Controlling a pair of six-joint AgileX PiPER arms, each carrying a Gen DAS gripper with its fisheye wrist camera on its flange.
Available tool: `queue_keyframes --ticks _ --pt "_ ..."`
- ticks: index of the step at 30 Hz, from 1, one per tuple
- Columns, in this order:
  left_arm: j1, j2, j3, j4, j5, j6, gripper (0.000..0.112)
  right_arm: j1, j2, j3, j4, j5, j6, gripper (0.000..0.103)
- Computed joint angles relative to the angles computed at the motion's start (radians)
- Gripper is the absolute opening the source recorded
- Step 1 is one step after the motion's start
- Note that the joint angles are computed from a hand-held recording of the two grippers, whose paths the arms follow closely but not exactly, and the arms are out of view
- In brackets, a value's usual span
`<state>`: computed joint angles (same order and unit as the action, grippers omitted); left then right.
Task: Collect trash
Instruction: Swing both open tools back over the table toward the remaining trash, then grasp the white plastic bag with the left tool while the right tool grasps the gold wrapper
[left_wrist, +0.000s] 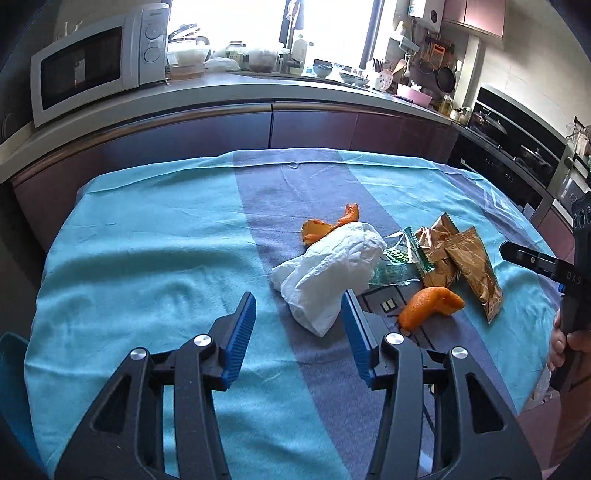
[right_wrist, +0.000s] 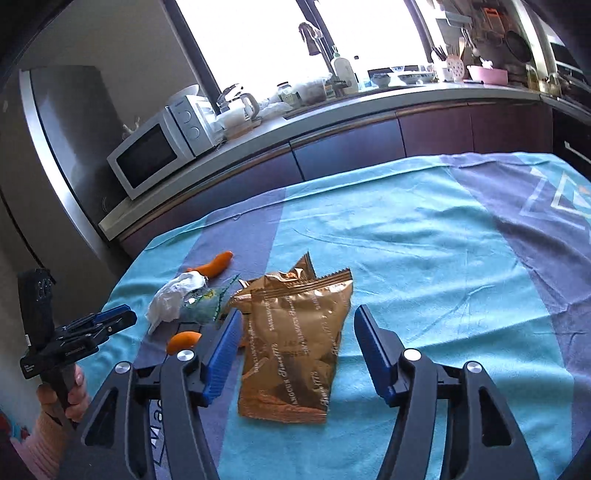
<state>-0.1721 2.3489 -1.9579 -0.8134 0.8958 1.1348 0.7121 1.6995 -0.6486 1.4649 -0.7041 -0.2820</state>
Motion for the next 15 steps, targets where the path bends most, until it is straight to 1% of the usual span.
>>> queue_keyframes --ticks 2,4,5,10,11,12,13,14,15 --pt "-0.023 0.018 -0.033 0.034 0.001 -0.032 0.048 -0.036 0.002 0.036 -0.117 0.041 0.11 0.061" --pt "-0.045 0.028 -0.048 0.067 -0.01 -0.059 0.048 -0.049 0.015 0.043 -0.18 0.064 0.182 0.061" --pt "-0.05 0.035 -0.064 0.079 -0.001 -0.068 0.048 -0.062 0.023 0.042 -0.22 0.082 0.213 0.061" --pt "-0.084 0.067 -0.121 0.135 0.008 -0.121 0.044 -0.084 0.032 0.034 -0.295 0.128 0.263 0.06" --pt "-0.088 0.07 -0.125 0.14 0.01 -0.125 0.042 -0.083 0.034 0.034 -0.306 0.131 0.271 0.055" --pt "-0.091 0.073 -0.128 0.148 0.011 -0.131 0.036 -0.087 0.033 0.035 -0.326 0.137 0.285 0.051" --pt "-0.093 0.079 -0.137 0.154 0.017 -0.137 0.029 -0.087 0.032 0.036 -0.339 0.143 0.299 0.043" --pt "-0.094 0.076 -0.127 0.153 0.013 -0.133 0.027 -0.087 0.034 0.042 -0.363 0.142 0.328 0.037" --pt "-0.094 0.074 -0.122 0.151 0.01 -0.13 0.022 -0.087 0.032 0.05 -0.387 0.14 0.355 0.034"
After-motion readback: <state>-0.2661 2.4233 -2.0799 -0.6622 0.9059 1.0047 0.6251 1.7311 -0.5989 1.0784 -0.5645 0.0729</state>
